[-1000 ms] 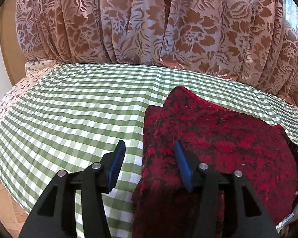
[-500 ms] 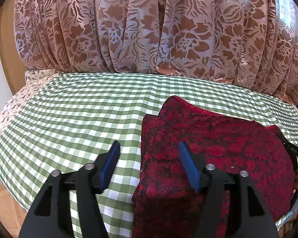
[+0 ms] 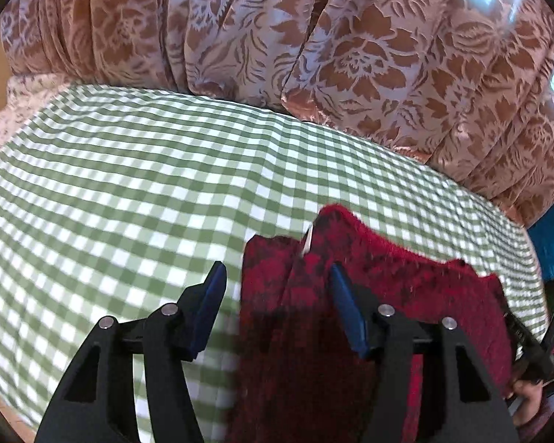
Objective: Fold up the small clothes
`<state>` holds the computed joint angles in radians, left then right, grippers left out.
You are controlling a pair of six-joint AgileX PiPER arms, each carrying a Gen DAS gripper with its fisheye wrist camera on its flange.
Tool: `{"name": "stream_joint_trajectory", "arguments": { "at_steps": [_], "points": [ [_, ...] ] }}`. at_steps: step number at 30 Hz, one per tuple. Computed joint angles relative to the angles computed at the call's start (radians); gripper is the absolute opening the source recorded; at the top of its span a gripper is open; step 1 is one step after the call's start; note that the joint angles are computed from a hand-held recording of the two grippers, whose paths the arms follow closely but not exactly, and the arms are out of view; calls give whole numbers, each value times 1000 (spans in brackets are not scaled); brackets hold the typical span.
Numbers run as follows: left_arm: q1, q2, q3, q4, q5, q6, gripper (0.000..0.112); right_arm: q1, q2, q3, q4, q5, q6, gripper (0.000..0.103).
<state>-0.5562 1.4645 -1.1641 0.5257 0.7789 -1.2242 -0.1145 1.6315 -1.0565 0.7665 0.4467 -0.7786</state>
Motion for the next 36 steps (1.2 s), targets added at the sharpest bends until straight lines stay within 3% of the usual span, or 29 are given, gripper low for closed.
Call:
{"name": "stream_joint_trajectory", "arguments": {
  "at_steps": [3, 4, 5, 8, 9, 12, 15, 18, 21, 25, 27, 30, 31, 32, 33, 36],
  "points": [
    [61, 41, -34, -116, -59, 123, 56, -6, 3, -3, 16, 14, -9, 29],
    [88, 53, -44, -188, -87, 203, 42, -9, 5, -6, 22, 18, -15, 29],
    [100, 71, -50, -238, -116, 243, 17, -10, 5, -6, 28, 21, -18, 29],
    [72, 24, 1, -148, -209, 132, 14, -14, 3, -1, 45, 18, -36, 29],
    [35, -6, 12, -48, -207, 45, 14, -10, -11, 19, 70, -4, -63, 29],
    [-63, 16, -16, 212, -77, -178, 14, 18, -29, 46, 50, -60, -51, 29],
    [-47, 160, -64, 221, 8, -186, 14, 41, -17, 28, -48, -77, 45, 29],
    [-15, 199, -12, 227, -71, -262, 17, 44, 11, -4, -86, -53, 93, 29],
    [-52, 228, -76, 231, 25, -216, 21, 17, 38, -31, -24, -1, 48, 30],
    [-90, 161, -90, 261, 126, -250, 53, -7, 34, -23, 62, 26, -24, 32],
    [-125, 94, -68, 306, 162, -292, 53, -16, 29, -28, 65, 47, -26, 33],
    [-244, 9, -22, 413, 263, -352, 53, -16, 11, -56, -18, 79, 52, 39],
    [-276, -13, -5, 440, 280, -369, 53, -8, -11, -52, -60, 66, 85, 47],
    [-312, -38, 12, 457, 298, -373, 53, 6, -41, -39, -112, 33, 131, 67],
    [-355, -61, 33, 471, 310, -387, 53, 17, -84, -12, -140, -9, 155, 74],
    [-462, -80, 70, 487, 339, -412, 54, 34, -182, 15, -93, 6, 87, 75]
  ]
}}
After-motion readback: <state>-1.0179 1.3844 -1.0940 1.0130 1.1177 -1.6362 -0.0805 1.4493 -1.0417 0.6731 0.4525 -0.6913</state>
